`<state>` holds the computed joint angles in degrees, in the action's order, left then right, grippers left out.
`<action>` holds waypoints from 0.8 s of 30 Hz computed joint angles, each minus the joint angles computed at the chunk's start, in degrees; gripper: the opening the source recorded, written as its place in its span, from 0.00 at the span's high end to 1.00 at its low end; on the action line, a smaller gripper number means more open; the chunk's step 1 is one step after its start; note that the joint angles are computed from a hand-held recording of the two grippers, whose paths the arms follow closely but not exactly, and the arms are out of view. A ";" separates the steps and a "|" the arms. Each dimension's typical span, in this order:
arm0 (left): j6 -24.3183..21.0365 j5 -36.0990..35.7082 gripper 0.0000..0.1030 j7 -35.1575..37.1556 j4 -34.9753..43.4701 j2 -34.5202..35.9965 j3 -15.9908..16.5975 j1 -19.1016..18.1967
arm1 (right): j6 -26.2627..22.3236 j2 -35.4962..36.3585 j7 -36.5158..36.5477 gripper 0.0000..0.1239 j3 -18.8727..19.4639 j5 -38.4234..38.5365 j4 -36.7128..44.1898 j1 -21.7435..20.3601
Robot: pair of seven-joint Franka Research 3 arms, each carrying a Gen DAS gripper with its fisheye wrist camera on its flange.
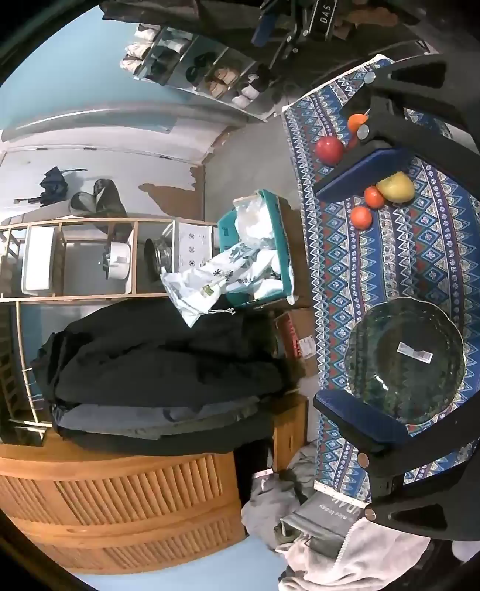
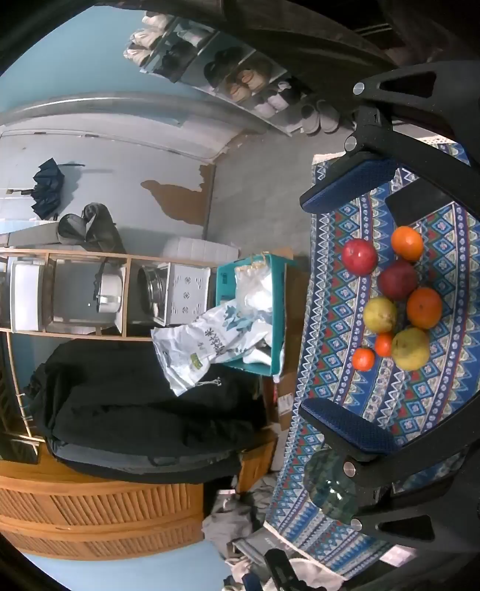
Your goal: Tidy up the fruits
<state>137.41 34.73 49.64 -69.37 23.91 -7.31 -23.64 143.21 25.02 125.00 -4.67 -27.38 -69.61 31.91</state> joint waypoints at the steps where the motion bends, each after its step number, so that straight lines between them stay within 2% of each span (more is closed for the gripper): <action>1: -0.18 0.29 0.01 -0.09 0.47 0.32 0.13 -0.18 | -0.28 0.06 -0.24 0.21 0.09 0.17 0.16 -0.03; 3: -0.88 1.30 0.01 -0.56 1.85 1.22 0.58 -0.82 | -0.20 0.00 -0.21 0.21 0.05 0.14 0.10 0.01; 4: 0.21 1.60 0.01 -0.86 1.48 1.21 1.35 -1.30 | -0.50 0.06 -0.25 0.21 0.02 0.09 0.24 0.08; 5: 1.14 2.88 0.01 -2.53 -0.90 -0.44 0.11 -0.43 | -0.58 0.11 -0.20 0.21 -0.01 0.06 0.33 0.10; 7: 1.85 2.74 0.01 -2.97 -1.23 -0.58 0.74 -0.98 | -0.53 0.13 -0.21 0.21 0.03 0.18 0.35 0.05; 10: 3.97 1.08 0.01 -2.27 -3.76 -2.21 0.14 0.89 | -0.65 0.31 -0.13 0.21 -0.02 0.23 0.60 0.01; 24: 4.03 1.31 0.01 -2.73 -4.75 -2.77 -0.23 1.15 | -0.83 0.38 -0.39 0.21 -0.05 0.09 0.75 0.24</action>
